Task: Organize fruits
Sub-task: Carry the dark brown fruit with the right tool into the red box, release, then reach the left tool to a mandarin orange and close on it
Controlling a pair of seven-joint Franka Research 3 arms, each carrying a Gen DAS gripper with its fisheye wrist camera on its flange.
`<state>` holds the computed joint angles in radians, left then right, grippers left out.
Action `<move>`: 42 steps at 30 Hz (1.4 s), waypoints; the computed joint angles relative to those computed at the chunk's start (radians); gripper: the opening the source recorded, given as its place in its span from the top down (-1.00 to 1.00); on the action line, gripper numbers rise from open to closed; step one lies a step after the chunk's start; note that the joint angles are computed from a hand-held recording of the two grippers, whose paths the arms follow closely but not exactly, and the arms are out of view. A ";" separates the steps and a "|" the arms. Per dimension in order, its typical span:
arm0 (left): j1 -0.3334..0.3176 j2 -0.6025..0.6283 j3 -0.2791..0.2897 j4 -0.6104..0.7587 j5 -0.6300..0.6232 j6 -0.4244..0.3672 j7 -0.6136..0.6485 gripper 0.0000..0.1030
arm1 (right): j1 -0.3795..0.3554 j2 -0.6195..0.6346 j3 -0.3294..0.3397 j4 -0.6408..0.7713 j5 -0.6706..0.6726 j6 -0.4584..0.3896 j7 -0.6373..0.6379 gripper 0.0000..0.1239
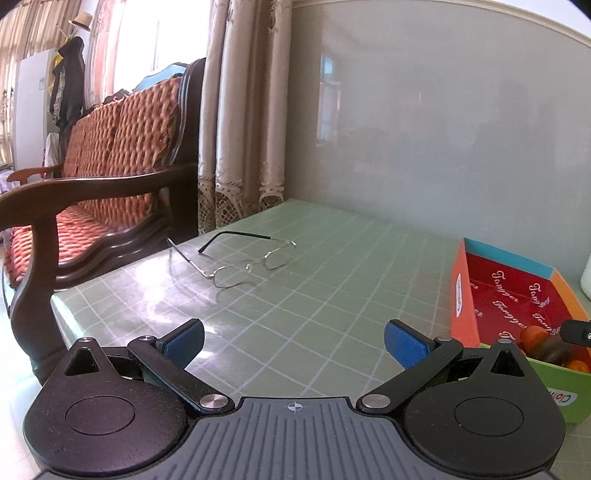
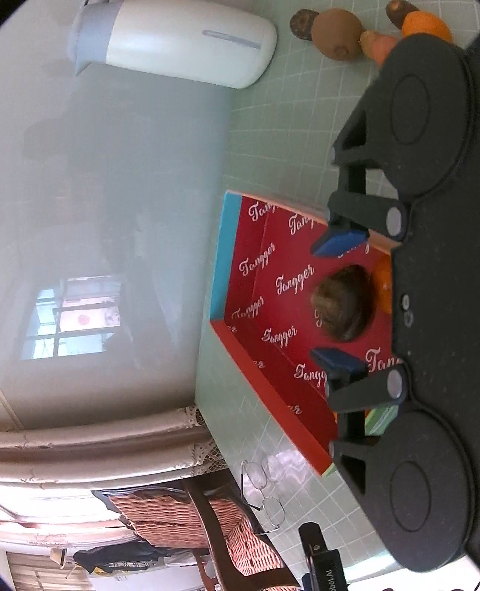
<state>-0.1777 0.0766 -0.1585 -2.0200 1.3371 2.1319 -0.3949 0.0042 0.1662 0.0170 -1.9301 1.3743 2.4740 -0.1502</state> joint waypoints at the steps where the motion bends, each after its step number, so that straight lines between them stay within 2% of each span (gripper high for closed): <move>1: 0.001 -0.001 0.001 -0.001 -0.001 0.002 -0.004 -0.99 | -0.001 -0.002 0.000 -0.002 0.005 0.001 -0.006 0.05; 6: -0.001 0.008 0.000 0.011 0.009 0.013 -0.012 -0.99 | -0.021 0.004 -0.011 0.014 0.081 0.008 -0.013 -0.09; 8: -0.005 0.017 0.000 0.022 0.018 0.018 -0.008 -0.99 | -0.037 0.014 -0.019 0.033 0.119 0.009 0.012 -0.34; 11: -0.012 0.030 0.001 0.038 0.029 0.024 -0.009 -0.99 | -0.049 0.043 -0.024 0.077 0.169 0.085 0.030 -0.37; 13: -0.018 0.039 0.002 0.051 0.035 0.032 -0.014 -0.99 | -0.066 0.063 -0.028 0.108 0.174 0.105 0.037 -0.39; 15: -0.026 0.053 0.003 0.073 0.045 0.039 -0.011 -0.99 | -0.086 0.082 -0.033 0.138 0.143 0.109 0.087 -0.51; 16: -0.030 0.060 0.003 0.084 0.052 0.042 -0.011 -0.99 | -0.096 0.091 -0.034 0.151 0.128 0.107 0.115 -0.66; 19: -0.046 0.090 0.007 0.126 0.076 0.068 -0.017 -0.99 | -0.139 0.129 -0.045 0.211 0.025 0.065 0.269 -0.66; 20: -0.051 0.101 0.009 0.141 0.086 0.084 -0.020 -0.99 | -0.151 0.136 -0.038 0.221 0.030 0.082 0.267 -0.66; 24: -0.073 0.151 0.020 0.208 0.106 0.146 -0.010 -0.99 | -0.159 0.162 -0.022 0.253 0.055 0.287 0.188 -0.66; 28: -0.109 0.210 0.034 0.288 0.134 0.194 0.022 -0.99 | -0.187 0.202 -0.024 0.288 -0.050 0.352 0.316 -0.66; 30: -0.125 0.247 0.041 0.337 0.130 0.227 0.057 -0.99 | -0.222 0.211 -0.002 0.300 -0.031 0.376 0.295 -0.66; 32: -0.147 0.284 0.050 0.387 0.117 0.245 0.097 -0.99 | -0.256 0.222 0.009 0.316 -0.017 0.363 0.288 -0.66; 35: -0.174 0.354 0.064 0.479 0.072 0.292 0.187 -0.99 | -0.287 0.243 -0.011 0.342 -0.120 0.273 0.423 -0.66; 36: -0.184 0.372 0.070 0.504 0.061 0.303 0.210 -0.99 | -0.306 0.247 -0.007 0.347 -0.126 0.249 0.430 -0.65; 37: -0.193 0.393 0.076 0.532 0.050 0.318 0.235 -0.99 | -0.318 0.249 -0.001 0.350 -0.120 0.252 0.419 -0.63; 40: -0.229 0.460 0.091 0.623 0.000 0.322 0.316 -0.99 | -0.332 0.256 0.026 0.354 -0.066 0.346 0.317 -0.63; 42: -0.246 0.502 0.097 0.681 -0.046 0.325 0.370 -0.99 | -0.341 0.267 0.023 0.366 -0.072 0.351 0.321 -0.63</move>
